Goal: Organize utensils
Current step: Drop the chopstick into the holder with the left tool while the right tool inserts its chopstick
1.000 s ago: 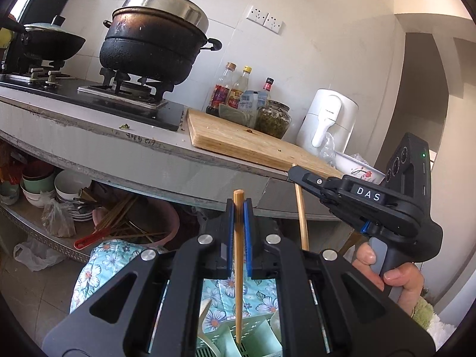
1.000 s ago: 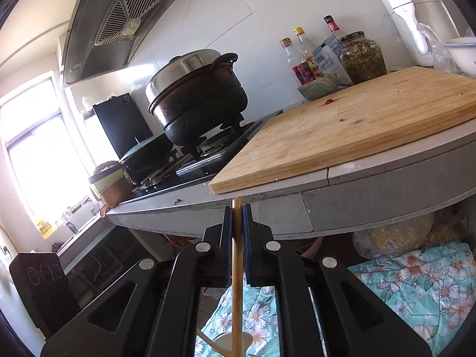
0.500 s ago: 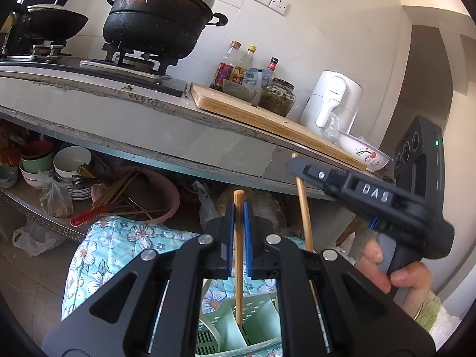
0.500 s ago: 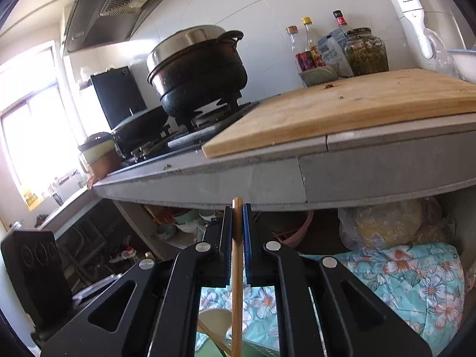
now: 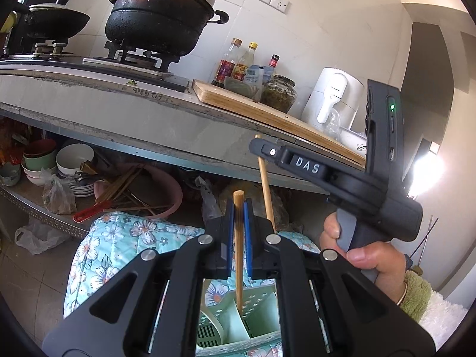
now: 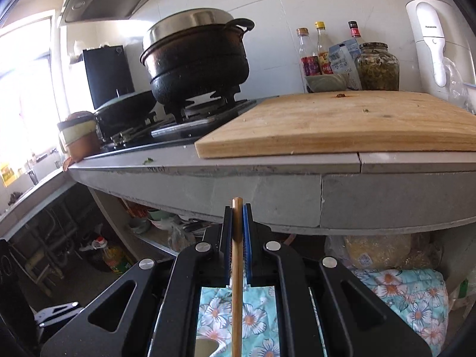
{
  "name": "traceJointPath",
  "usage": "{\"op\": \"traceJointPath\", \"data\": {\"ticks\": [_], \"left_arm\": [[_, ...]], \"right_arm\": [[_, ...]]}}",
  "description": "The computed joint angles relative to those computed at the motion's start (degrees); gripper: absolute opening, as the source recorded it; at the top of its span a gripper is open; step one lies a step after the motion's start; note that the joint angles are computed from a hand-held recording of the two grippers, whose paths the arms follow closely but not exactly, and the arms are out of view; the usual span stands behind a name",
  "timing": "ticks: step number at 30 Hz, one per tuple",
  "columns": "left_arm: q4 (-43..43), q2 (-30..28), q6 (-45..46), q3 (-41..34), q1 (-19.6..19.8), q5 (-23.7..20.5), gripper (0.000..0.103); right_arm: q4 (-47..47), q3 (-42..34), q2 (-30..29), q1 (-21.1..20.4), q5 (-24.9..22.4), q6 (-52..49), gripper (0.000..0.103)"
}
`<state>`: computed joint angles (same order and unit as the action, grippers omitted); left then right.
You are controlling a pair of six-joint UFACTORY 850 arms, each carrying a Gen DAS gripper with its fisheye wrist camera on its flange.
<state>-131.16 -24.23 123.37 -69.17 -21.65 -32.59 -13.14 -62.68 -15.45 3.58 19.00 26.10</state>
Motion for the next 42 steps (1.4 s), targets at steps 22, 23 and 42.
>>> {"op": "traceJointPath", "data": {"ticks": [22, 23, 42], "left_arm": [[7.12, 0.25, -9.15, 0.46, -0.02, 2.78, 0.025], [6.95, 0.58, -9.03, 0.90, 0.00, 2.84, 0.028], [11.31, 12.76, -5.76, 20.05, 1.90, -7.64, 0.047]], "right_arm": [[-18.60, 15.77, 11.16, -4.65, 1.34, 21.51, 0.009], [-19.46, 16.71, 11.97, -4.88, 2.01, 22.34, 0.012], [-44.75, 39.63, 32.32, -16.77, 11.41, 51.05, 0.028]]}}
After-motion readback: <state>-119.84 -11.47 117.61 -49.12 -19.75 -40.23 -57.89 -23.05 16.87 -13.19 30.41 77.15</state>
